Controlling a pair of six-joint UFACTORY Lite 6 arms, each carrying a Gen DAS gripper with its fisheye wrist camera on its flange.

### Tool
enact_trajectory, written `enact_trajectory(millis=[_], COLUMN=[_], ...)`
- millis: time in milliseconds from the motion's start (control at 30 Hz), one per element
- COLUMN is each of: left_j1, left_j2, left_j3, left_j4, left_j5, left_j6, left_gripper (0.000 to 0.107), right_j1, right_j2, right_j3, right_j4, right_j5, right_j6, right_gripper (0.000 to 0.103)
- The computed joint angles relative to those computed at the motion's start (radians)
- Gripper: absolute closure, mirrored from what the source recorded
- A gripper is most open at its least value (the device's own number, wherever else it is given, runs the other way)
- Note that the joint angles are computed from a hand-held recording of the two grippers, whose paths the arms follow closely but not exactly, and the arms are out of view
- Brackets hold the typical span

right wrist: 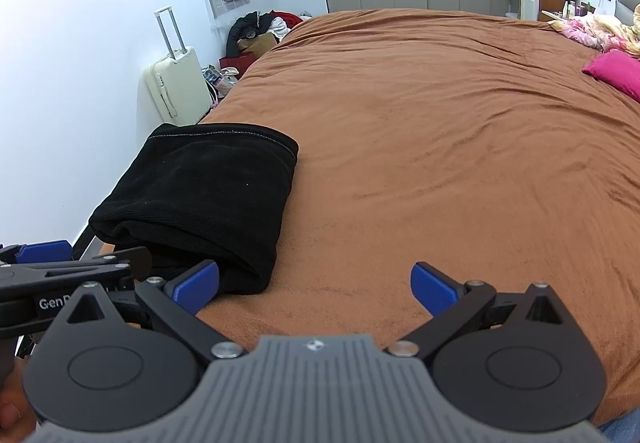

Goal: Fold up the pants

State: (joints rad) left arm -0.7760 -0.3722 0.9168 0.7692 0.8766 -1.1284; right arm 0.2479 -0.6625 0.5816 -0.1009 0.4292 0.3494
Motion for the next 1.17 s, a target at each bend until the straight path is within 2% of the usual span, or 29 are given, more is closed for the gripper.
enact_trajectory(millis=[833, 1167], left_j1=[0.014, -0.027], left_j2=[-0.006, -0.010], left_j3=[-0.009, -0.019], left_j4=[-0.011, 0.039], left_j5=[-0.016, 0.007], left_j6=[0.012, -0.038], left_gripper=[0.007, 0.007], right_j1=[0.018, 0.028], right_j2=[0.006, 0.003], right_j3=[0.014, 0.012], right_j4=[-0.045, -0.069], right_j5=[0.015, 0.018], right_j6=[0.053, 0.076], right_gripper=[0.005, 0.005])
